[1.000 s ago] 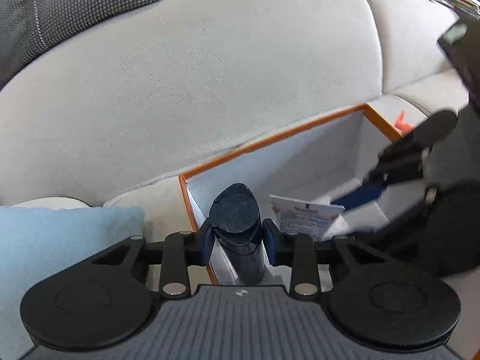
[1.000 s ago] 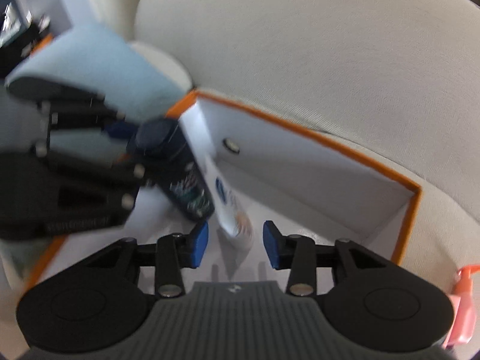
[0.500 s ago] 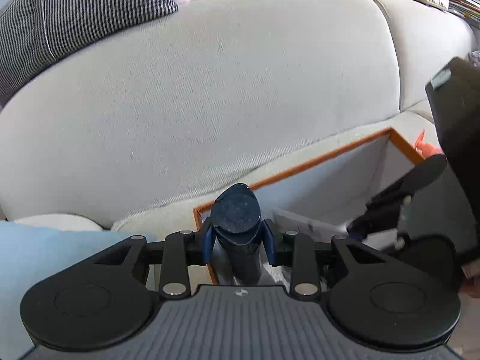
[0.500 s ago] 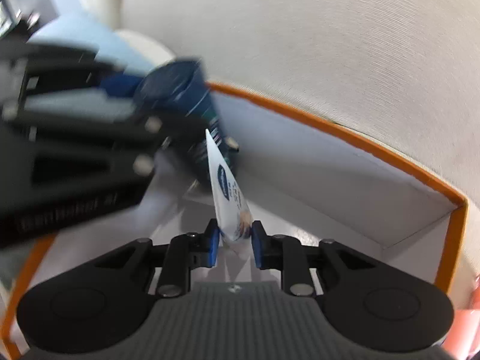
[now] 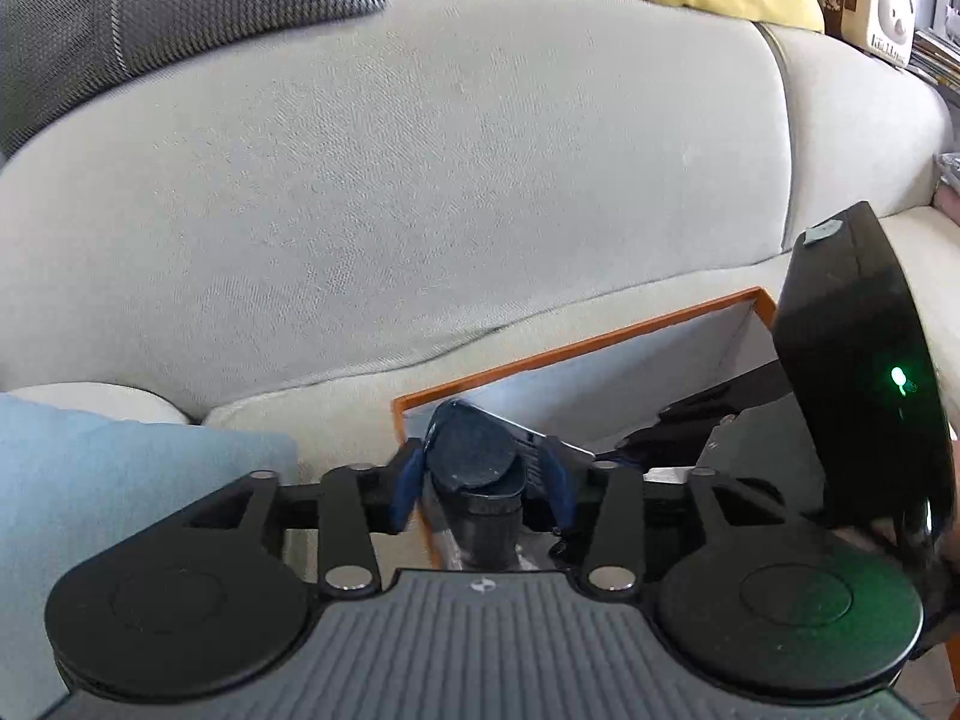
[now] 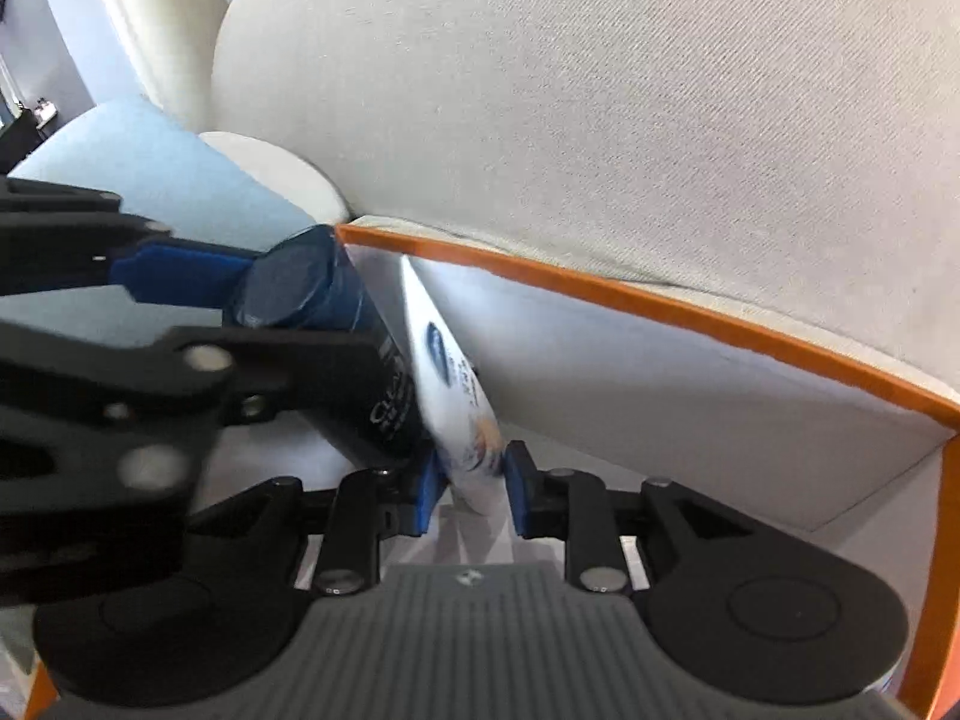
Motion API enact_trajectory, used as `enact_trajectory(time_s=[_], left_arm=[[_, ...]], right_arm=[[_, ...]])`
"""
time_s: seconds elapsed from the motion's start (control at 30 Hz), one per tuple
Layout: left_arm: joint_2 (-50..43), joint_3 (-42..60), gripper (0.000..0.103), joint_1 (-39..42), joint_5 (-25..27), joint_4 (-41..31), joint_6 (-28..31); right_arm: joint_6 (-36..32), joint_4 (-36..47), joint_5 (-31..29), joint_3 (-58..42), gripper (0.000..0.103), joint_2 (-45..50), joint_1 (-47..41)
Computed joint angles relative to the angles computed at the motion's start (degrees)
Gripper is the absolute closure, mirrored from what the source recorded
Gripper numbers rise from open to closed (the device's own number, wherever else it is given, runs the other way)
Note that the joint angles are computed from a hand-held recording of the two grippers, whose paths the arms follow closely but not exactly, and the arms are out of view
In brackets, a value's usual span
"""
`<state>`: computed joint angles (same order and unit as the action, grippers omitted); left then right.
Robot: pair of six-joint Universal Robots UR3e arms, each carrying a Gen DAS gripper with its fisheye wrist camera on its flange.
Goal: Organize rigid objects
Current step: 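Open both grippers to release the bottle and tube inside the box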
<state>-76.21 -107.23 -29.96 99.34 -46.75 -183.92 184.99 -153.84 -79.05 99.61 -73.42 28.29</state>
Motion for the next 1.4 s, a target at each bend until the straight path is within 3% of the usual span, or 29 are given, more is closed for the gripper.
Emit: enact_trajectory(time_s=[0.03, 0.1, 0.23, 0.33, 0.37, 0.47, 0.57, 0.63, 0.7, 0.83, 0.97, 1.17, 1.23, 1.4], left_arm=[[1.14, -0.36, 0.042, -0.88, 0.95, -0.18, -0.65], [3.73, -1.07, 0.042, -1.18, 0.94, -1.15, -1.35], [7.45, -2.35, 0.041, -1.35, 1.07, -4.28, -2.85], [9.03, -3.52, 0.055, 0.41, -1.37, -6.95, -3.29], [9.18, -3.84, 0.063, 0.69, -1.76, -7.40, -3.52], [10.24, -5.82, 0.071, 2.36, -4.00, -7.28, -3.96], [11.53, -7.36, 0.075, 3.32, -5.66, -6.66, -4.28], [11.94, -8.09, 0.076, 4.01, -6.34, -6.04, -4.15], [12.84, -8.59, 0.077, 4.96, -7.48, -6.20, -4.20], [13.12, -8.44, 0.078, 3.99, -7.08, -6.37, -5.29], [12.25, -7.28, 0.078, 1.61, -5.32, -6.29, -7.44], [13.41, -5.03, 0.078, -0.61, -2.69, -9.46, -9.20], [11.93, -2.46, 0.078, -4.25, 0.09, -11.03, -11.83], [7.06, 4.12, 0.078, -15.06, 4.82, -12.82, -20.82]], right_arm=[[-0.13, 0.47, 0.52, 0.00, 0.076, -0.31, -0.30], [-0.72, 0.81, 1.85, 0.45, 0.062, -1.33, -1.11], [-2.73, 1.55, 3.08, 1.79, 0.061, -2.82, -1.11], [-4.39, 2.08, 2.29, 1.58, 0.061, -2.24, -0.53], [-4.24, 2.14, 1.70, 0.81, 0.062, -1.40, -0.03], [-1.98, 0.03, 1.28, 0.86, 0.064, 0.09, 1.06], [-0.96, 0.01, 0.78, -0.84, 0.065, 2.03, 1.34], [0.54, 0.23, 0.10, -1.66, 0.071, 2.98, 2.08], [2.02, 0.56, 0.42, -3.06, 0.085, 4.57, 1.92], [4.38, -1.63, 0.38, -3.69, 0.086, 7.57, 2.41], [6.57, -1.23, -1.58, 0.01, 0.088, 2.92, 4.22], [3.42, 2.32, -0.95, 5.24, 0.085, -5.43, 3.58], [3.74, 4.70, -2.54, 4.96, 0.085, -7.66, 4.21], [3.57, 10.37, -3.63, 13.76, 0.084, -24.16, 1.48]])
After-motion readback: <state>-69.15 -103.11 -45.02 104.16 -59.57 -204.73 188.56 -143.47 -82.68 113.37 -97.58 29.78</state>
